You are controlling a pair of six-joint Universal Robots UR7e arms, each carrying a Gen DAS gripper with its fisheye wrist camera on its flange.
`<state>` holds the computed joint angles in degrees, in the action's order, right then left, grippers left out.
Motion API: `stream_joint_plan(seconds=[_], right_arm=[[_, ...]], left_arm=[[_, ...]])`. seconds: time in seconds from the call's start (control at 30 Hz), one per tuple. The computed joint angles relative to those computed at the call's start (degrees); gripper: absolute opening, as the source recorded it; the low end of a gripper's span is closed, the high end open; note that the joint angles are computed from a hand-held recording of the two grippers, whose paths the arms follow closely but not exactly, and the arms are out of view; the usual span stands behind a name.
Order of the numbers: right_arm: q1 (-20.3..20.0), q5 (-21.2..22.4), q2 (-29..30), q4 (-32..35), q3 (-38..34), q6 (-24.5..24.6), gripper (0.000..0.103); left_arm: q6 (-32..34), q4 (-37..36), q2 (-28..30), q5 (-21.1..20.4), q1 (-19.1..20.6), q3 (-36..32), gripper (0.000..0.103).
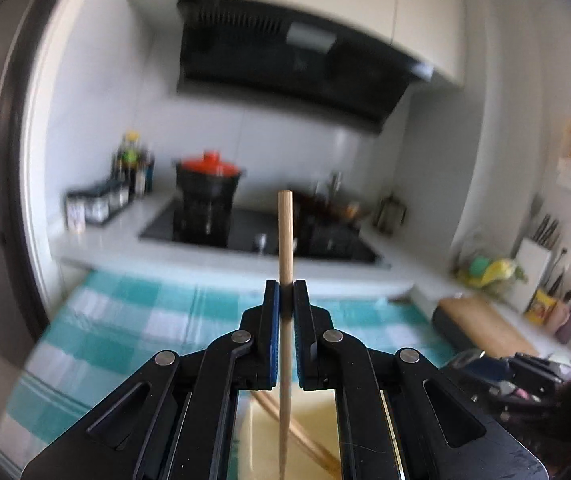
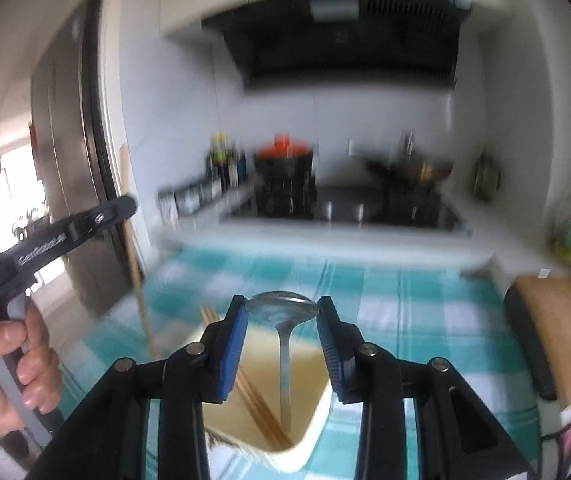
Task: Organize utensils
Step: 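Carry the chopstick and spoon over the cream box and lower them, then open both tools to drop the chopstick and spoon into the box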
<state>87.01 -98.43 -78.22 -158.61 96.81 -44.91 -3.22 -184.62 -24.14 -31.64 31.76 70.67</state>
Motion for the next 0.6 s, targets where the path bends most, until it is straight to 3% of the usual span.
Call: stream_joint_plan(seconds=[0.27, 0.37, 0.43, 0.47, 0.5, 0.53, 0.6], right_arm=[[-0.9, -8.16, 3.92, 4.97, -1.89, 1.77, 0.037], [-0.49, -9.09, 3.09, 8.18, -2.73, 4.21, 0.037], [0.21, -8.18, 1.0, 10.98, -3.17, 4.8, 0.037], [0.67, -8.05, 0.04, 11.85, -3.35, 4.39, 0.037], [1.19, -7.89, -1.9, 12.57, -2.71, 3.57, 0.038], [1.74, -7.94, -4.95, 13.47, -1.51, 2.27, 0.042], [2.18, -7.71, -10.1, 14.34, 0.7, 0.07, 0.05]], left_arm=[[-13.47, 15.32, 0.11, -4.03, 3.01, 0.52, 0.006], [-22.96, 26.75, -3.49, -9.21, 3.67, 1.7, 0.026], [-25.62, 29.84, -7.22, -11.13, 2.96, 4.84, 0.038], [-26.0, 30.61, -8.99, -11.56, 2.39, 6.58, 0.042], [-26.57, 31.78, -11.12, -11.88, 1.61, 8.69, 0.053], [-27.57, 33.66, -14.57, -12.11, 0.25, 12.14, 0.064], [-29.07, 37.1, -19.09, -12.26, -1.6, 16.58, 0.075]])
